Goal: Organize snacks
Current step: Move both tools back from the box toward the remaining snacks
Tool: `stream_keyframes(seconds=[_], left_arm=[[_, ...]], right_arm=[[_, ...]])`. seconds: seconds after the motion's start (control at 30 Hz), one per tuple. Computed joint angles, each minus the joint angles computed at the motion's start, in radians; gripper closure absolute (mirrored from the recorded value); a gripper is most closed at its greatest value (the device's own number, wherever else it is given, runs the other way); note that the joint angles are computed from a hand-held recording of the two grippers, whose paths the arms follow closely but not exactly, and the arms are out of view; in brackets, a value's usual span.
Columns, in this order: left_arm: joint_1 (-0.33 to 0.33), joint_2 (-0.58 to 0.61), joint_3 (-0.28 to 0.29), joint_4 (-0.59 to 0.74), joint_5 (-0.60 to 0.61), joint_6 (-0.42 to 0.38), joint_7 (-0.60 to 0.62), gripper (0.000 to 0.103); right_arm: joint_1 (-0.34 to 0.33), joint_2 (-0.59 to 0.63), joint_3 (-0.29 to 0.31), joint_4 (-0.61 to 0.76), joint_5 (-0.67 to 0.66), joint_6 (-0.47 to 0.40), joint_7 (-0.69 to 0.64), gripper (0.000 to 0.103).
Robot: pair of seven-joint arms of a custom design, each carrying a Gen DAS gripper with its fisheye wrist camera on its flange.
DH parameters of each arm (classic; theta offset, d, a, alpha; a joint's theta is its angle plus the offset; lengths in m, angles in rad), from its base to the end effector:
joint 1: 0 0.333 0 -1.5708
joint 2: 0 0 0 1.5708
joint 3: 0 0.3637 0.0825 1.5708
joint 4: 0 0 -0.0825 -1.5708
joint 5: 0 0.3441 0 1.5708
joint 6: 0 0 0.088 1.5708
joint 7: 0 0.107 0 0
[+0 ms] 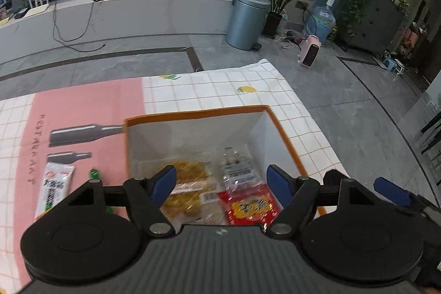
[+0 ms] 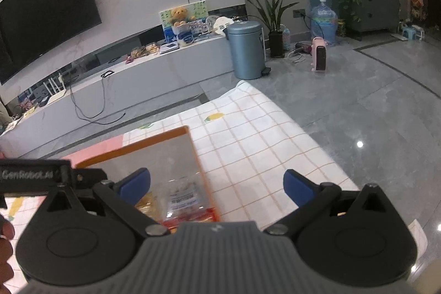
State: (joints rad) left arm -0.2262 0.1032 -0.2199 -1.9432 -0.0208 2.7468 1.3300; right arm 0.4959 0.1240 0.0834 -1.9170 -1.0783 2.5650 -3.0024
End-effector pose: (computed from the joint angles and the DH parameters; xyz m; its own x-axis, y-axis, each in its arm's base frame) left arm 0.5433 -0.2520 0.5784 -0.2417 -0.9508 0.1938 -0.7834 0.0733 -0.6172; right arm 0.4935 0.3360 0.5459 -0.2352 -0.9464 -0.2215 -0.5698 0.3188 -0.7574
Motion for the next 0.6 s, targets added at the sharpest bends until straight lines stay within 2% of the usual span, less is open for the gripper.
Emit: stream_keyframes(seconds=[0.17,0.37,0.47,0.6], left_arm=[[0.024,-0.084,0.019,-0.064,0.007,-0.028,0.010,0.016],[0.073,-0.196,0.044,-0.152,0.056,-0.053,-0.029,0.016],[0.093,-0.252,0.070,-0.199,0.017,-0.063,0.019,0.016],[0.129,-0.325,0.093,-0.269,0.009,-0.065,0.045,0.016]], right_arm=[[0.031,0.029,0.023,0.066,0.091,-0.047,-0.087,0.003],[0.073,0.093,0.040,0.166,0.275,-0.017,-0.310,0.003],[0.094,0.126,0.046,0.206,0.366,0.033,-0.423,0.003],[0.150,0.178,0.043,0.285,0.420,0.039,-0.532,0.003]])
